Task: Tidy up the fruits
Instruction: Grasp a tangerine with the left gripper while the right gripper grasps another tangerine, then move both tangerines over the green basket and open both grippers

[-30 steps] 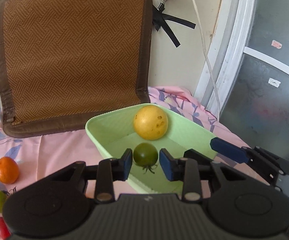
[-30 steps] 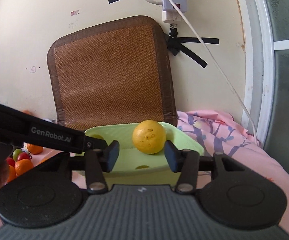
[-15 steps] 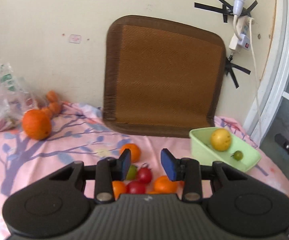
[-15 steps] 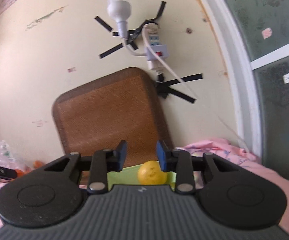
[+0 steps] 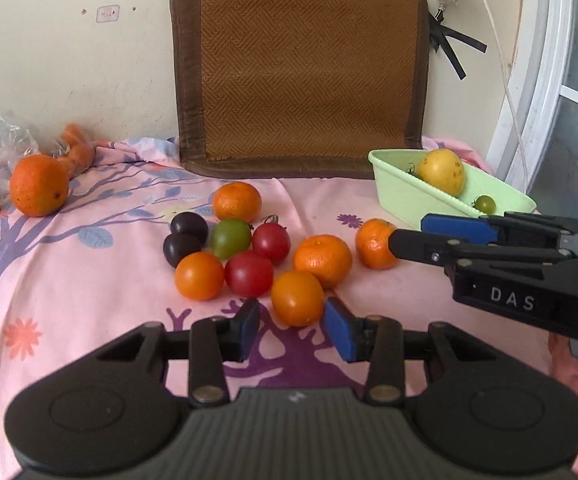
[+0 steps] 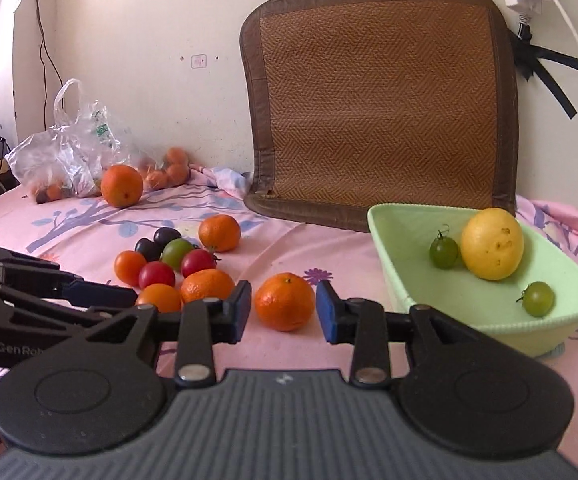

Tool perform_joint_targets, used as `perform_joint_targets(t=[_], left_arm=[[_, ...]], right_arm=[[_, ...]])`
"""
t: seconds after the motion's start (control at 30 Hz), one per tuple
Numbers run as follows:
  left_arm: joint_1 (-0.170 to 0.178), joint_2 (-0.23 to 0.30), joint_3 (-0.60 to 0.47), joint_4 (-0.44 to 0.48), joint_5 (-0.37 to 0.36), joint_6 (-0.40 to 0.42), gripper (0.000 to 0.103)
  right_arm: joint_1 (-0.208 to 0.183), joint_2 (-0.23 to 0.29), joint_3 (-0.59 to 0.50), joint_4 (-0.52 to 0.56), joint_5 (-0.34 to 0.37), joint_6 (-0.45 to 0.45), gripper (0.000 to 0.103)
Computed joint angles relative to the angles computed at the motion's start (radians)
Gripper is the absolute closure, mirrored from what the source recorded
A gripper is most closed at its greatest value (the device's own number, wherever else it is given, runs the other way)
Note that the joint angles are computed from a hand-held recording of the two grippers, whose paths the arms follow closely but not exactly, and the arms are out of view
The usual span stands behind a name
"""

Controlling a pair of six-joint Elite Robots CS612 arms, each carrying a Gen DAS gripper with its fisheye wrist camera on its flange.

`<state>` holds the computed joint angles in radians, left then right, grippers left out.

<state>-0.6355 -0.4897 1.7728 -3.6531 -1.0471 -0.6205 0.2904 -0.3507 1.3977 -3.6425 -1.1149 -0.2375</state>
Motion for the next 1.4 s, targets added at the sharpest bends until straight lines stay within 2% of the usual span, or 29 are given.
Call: perform_joint_targets(t=[0.1,0.17,0.27,0.37,0.5,0.57,0.67,0.73,0.8,0.87,0.9,0.93,1.0,1.1,1.23,1.4], left_arm=[[0.002,0.005,-0.009,-0.004,-0.001,0.009,0.067],[0.002,0.008,-0.013,-0.006,0.001,0.012,0.072],[0.004,0.011,-0.011,-0.024,-0.007,0.020,0.074],[0.000,0.009,0.006,-0.073,-0.042,0.022,0.074],[-0.026,0.007,0.034,-0.158,-0.082,0.065,0.074],[-0.038,0.007,0.035,-0.176,-0.113,0.093,0.074],[-0.055,0.010,0.018,-0.161,-0.141,0.144,0.074],[-0.061,0.012,0.002,-0.131,-0.153,0.160,0.074],[-0.064,0.014,-0.015,-0.079,-0.155,0.161,0.073],[-0.074,0.020,-0.026,-0.070,-0.116,0.188,0.073],[-0.074,0.017,-0.029,-0.063,-0.119,0.188,0.073],[-0.065,0.015,-0.032,-0.072,-0.156,0.182,0.074],[-0.050,0.007,-0.046,-0.092,-0.201,0.183,0.074],[-0.038,-0.004,-0.090,-0.093,-0.181,0.215,0.074],[-0.002,0.018,-0.196,-0.049,-0.216,0.218,0.073],[0.028,0.068,-0.317,0.088,-0.226,0.177,0.073]], right_arm=[[0.010,0.001,-0.013,0.046,-0.036,-0.050,0.060],[0.020,-0.004,-0.022,0.111,-0.073,-0.073,0.061],[0.019,-0.007,-0.030,0.156,-0.067,-0.080,0.062],[0.005,-0.014,0.008,0.073,-0.033,-0.037,0.063],[-0.028,-0.051,0.124,-0.047,0.028,0.001,0.062],[-0.043,-0.065,0.181,-0.098,0.024,0.002,0.062],[-0.056,-0.078,0.248,-0.158,-0.039,-0.017,0.062],[-0.061,-0.084,0.272,-0.162,-0.073,-0.021,0.062],[-0.069,-0.088,0.282,-0.144,-0.081,-0.022,0.062],[-0.078,-0.089,0.284,-0.135,-0.055,-0.021,0.062],[-0.080,-0.089,0.282,-0.134,-0.047,-0.019,0.063],[-0.083,-0.084,0.277,-0.153,-0.037,-0.001,0.063],[-0.092,-0.073,0.252,-0.209,-0.013,0.065,0.063],[-0.093,-0.044,0.178,-0.297,-0.066,0.129,0.063],[-0.087,-0.003,0.057,-0.264,-0.152,0.174,0.062],[-0.080,0.032,-0.015,-0.203,-0.219,0.173,0.061]])
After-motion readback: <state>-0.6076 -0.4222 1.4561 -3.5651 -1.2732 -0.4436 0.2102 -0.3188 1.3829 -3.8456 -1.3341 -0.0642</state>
